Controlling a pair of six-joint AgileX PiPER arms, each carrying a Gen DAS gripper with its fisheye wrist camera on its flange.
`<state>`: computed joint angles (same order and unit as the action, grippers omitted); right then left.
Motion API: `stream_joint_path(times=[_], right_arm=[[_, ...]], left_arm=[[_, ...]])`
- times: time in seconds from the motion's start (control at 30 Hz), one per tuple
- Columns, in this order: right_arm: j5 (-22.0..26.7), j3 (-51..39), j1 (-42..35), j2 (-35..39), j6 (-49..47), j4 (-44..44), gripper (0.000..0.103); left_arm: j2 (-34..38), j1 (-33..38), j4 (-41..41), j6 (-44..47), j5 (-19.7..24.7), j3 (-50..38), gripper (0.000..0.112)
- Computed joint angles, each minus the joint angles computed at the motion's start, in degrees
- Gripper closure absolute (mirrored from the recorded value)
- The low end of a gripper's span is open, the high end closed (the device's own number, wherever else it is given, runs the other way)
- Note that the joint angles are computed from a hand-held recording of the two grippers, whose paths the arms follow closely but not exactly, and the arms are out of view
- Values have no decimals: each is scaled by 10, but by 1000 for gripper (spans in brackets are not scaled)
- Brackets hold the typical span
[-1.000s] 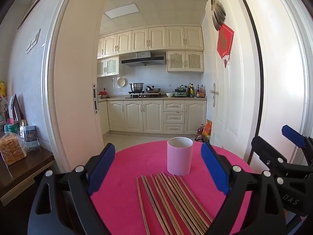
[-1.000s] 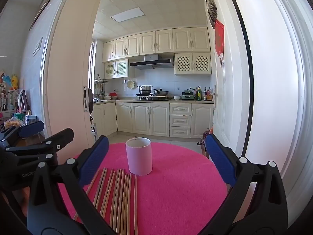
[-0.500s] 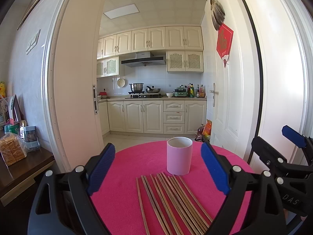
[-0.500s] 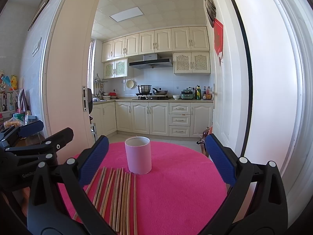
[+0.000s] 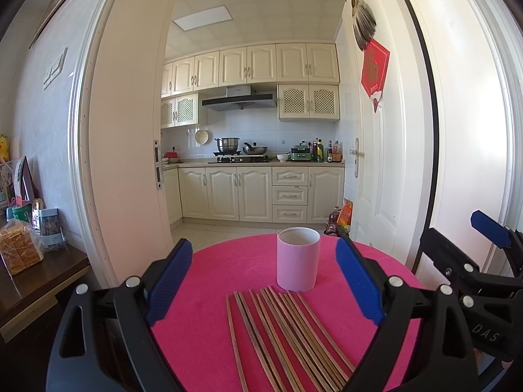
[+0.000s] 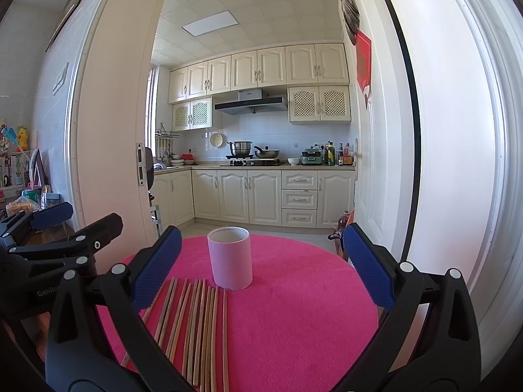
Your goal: Organize utensils
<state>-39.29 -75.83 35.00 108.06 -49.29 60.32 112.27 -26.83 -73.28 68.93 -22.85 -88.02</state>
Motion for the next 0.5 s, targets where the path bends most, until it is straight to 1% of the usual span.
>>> stream_joint_path(times=[0.5], right_arm=[[-7, 12, 3, -3, 9, -3, 6]], left_arm=[[3, 1, 0, 3, -1, -3, 24]])
